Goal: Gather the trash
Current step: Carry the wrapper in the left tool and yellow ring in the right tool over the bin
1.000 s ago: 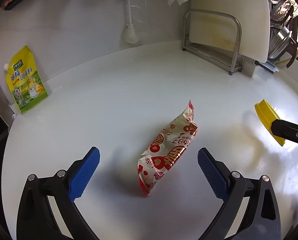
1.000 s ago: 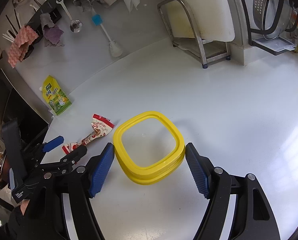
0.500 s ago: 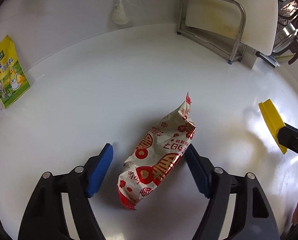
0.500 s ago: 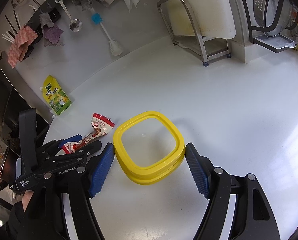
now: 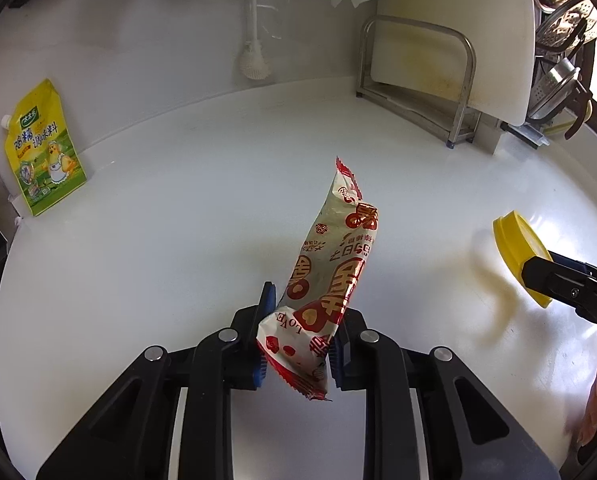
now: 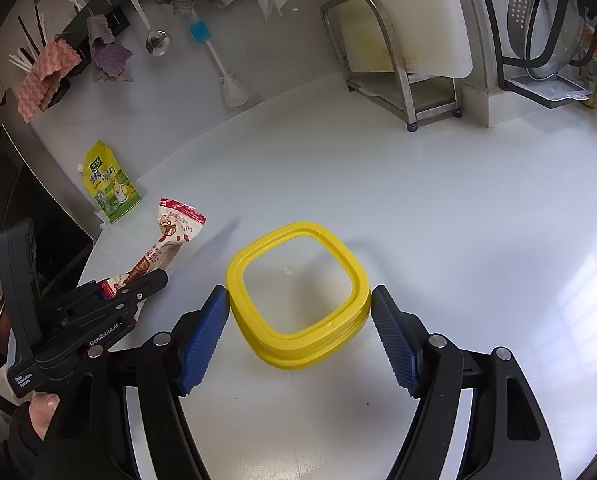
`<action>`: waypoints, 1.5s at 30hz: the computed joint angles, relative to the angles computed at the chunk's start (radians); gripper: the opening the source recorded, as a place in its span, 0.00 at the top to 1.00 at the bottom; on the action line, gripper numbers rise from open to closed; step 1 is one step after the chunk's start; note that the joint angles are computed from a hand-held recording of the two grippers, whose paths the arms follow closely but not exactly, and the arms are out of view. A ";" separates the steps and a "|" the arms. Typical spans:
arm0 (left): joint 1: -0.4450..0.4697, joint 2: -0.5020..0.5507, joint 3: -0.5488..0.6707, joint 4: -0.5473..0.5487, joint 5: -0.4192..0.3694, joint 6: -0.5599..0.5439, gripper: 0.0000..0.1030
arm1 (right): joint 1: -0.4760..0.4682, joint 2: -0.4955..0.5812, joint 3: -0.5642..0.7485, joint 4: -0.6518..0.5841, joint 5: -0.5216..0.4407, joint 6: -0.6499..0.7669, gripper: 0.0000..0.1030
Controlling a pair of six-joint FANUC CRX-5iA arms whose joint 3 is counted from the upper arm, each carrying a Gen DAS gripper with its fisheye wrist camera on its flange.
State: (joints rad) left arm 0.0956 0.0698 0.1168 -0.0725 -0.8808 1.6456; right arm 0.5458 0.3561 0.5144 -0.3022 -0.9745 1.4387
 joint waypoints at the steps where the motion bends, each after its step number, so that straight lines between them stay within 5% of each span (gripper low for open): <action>1: -0.006 -0.010 -0.008 -0.012 0.006 0.008 0.77 | 0.002 -0.010 -0.014 0.003 0.008 -0.003 0.32; 14: -0.063 -0.246 -0.172 -0.129 0.046 0.162 0.77 | 0.077 -0.290 -0.376 0.164 0.197 -0.160 0.32; 22: -0.126 -0.441 -0.313 -0.066 -0.002 0.123 0.77 | 0.227 -0.613 -0.767 0.469 0.306 -0.535 0.32; 27: -0.222 -0.532 -0.360 -0.110 -0.049 0.175 0.77 | 0.360 -0.805 -0.968 0.692 0.252 -0.812 0.32; 35: -0.395 -0.590 -0.399 -0.196 -0.141 0.291 0.77 | 0.555 -1.012 -1.130 0.859 0.068 -1.049 0.32; 45: -0.505 -0.583 -0.408 -0.252 -0.209 0.366 0.77 | 0.687 -1.100 -1.208 0.894 -0.053 -1.156 0.32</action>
State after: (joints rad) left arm -0.4094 -0.5131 -0.2917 -0.3248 -1.0894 2.0121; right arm 1.2326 -0.7442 -0.6932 0.5915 -1.0278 0.2825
